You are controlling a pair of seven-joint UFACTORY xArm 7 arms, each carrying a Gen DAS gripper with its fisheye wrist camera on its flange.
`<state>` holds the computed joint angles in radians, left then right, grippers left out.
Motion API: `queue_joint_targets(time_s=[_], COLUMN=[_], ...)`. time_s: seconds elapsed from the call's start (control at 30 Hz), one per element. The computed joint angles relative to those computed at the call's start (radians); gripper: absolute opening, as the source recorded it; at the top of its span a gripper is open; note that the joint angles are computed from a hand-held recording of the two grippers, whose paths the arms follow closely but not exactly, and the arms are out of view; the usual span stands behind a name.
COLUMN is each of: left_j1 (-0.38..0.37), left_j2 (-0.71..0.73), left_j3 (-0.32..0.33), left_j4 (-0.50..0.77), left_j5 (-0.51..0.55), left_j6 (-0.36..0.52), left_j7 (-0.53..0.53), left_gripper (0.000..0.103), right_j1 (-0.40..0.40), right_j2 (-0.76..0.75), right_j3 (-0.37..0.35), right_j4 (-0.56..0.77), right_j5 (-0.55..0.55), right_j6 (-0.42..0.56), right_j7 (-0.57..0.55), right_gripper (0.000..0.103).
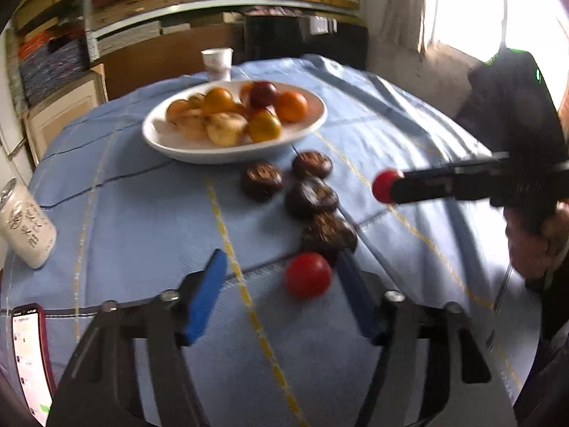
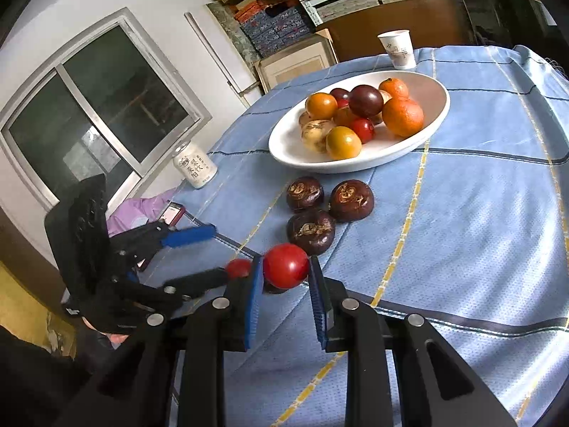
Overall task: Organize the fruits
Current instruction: 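Reach the right tool to a red tomato and close on it, then grasp the other red tomato with the left tool while the right tool holds its tomato, then carry both tomatoes onto the plate and open both tools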
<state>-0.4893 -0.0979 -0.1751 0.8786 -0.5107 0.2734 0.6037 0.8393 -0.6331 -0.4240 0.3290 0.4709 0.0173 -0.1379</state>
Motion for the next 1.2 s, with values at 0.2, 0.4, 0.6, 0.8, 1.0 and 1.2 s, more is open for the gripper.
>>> queue_joint_targets(time_s=[0.2,0.4,0.6,0.8,1.0,1.2], left_j1=[0.002,0.013,0.017,0.025,0.027,0.024], left_j2=[0.024,0.039,0.048,0.06,0.06,0.046], left_j3=[-0.013,-0.022,-0.027,-0.031,-0.035,-0.03], left_j4=[0.012,0.027,0.04,0.052,0.049,0.048], left_j5=[0.045,0.062,0.049,0.049,0.058,0.01], left_j6=[0.021,0.044,0.068,0.092,0.083,0.076], left_j7=[-0.02,-0.032,-0.017,-0.018,-0.026,-0.004], left_gripper=[0.053,0.046,0.033,0.03,0.029,0.029], right_j1=[-0.004,-0.002,-0.009,-0.02,-0.033,-0.013], right_j2=[0.018,0.023,0.024,0.022,0.021,0.005], right_j3=[0.003,0.005,0.009,0.021,0.032,0.005], right_j4=[0.012,0.014,0.013,0.011,0.007,0.003], right_j5=[0.003,0.015,0.018,0.016,0.009,0.006], right_j6=[0.009,0.009,0.007,0.009,0.003,-0.007], right_j7=[-0.002,-0.009,-0.009,-0.004,0.004,0.006], right_gripper=[0.027,0.027,0.027,0.027,0.027,0.027])
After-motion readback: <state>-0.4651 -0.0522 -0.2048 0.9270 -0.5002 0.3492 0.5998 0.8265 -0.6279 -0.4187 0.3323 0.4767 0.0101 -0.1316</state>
